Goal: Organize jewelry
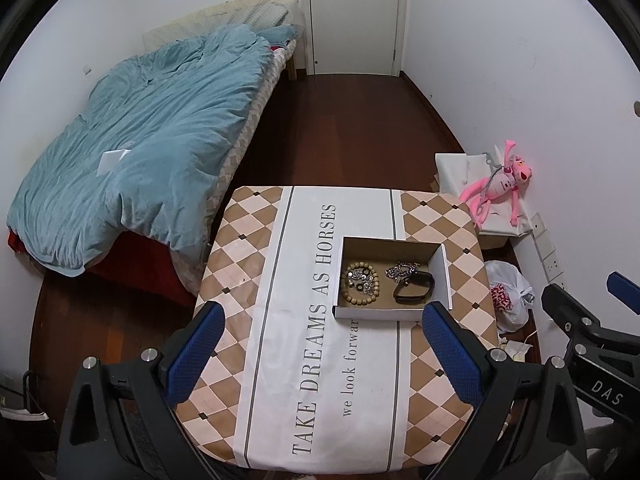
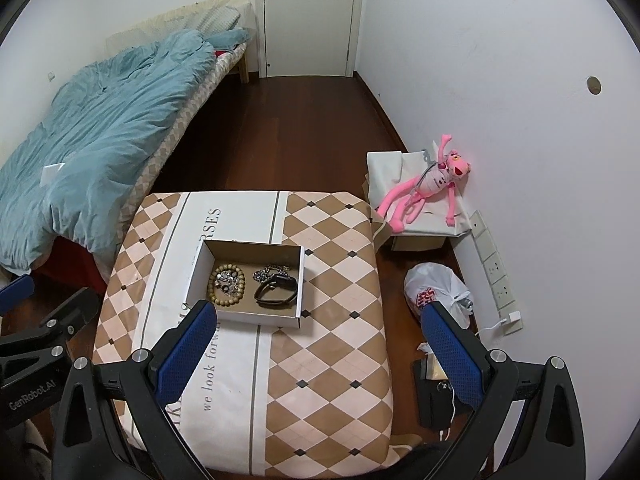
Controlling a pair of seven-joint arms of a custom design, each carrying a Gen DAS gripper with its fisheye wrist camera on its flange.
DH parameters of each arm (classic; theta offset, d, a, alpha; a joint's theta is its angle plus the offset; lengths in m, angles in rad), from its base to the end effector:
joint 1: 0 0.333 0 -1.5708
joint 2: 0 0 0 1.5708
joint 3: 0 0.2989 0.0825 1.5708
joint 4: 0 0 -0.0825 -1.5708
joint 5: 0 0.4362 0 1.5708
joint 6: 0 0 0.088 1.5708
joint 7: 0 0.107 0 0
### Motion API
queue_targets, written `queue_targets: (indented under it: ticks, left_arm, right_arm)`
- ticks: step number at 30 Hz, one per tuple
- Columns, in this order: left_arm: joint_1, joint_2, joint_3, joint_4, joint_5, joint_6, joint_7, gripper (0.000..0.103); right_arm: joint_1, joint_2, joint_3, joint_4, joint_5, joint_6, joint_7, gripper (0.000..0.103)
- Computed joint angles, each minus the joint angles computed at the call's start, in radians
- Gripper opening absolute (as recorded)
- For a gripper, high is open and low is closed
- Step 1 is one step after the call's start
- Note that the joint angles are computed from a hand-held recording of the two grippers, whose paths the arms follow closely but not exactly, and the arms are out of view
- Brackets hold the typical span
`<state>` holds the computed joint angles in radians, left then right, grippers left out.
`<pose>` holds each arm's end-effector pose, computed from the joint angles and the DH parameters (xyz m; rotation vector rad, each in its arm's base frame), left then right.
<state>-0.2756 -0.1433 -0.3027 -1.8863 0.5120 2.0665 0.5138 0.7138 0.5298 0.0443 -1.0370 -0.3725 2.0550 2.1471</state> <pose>0.5142 -0.3154 0.5773 -2.0848 1.5390 -0.4314 0.5911 0.5185 0.5838 -2.1033 1.6132 -0.5453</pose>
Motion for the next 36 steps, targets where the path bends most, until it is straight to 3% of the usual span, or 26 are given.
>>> queue_targets:
  ticks: [36]
  left_arm:
    - [0.011, -0.031, -0.002, -0.045, 0.004, 0.002, -0.007, 0.101]
  right_arm:
    - [0.003, 0.009, 0.002, 0.006, 0.011, -0.020, -0.018, 0.103]
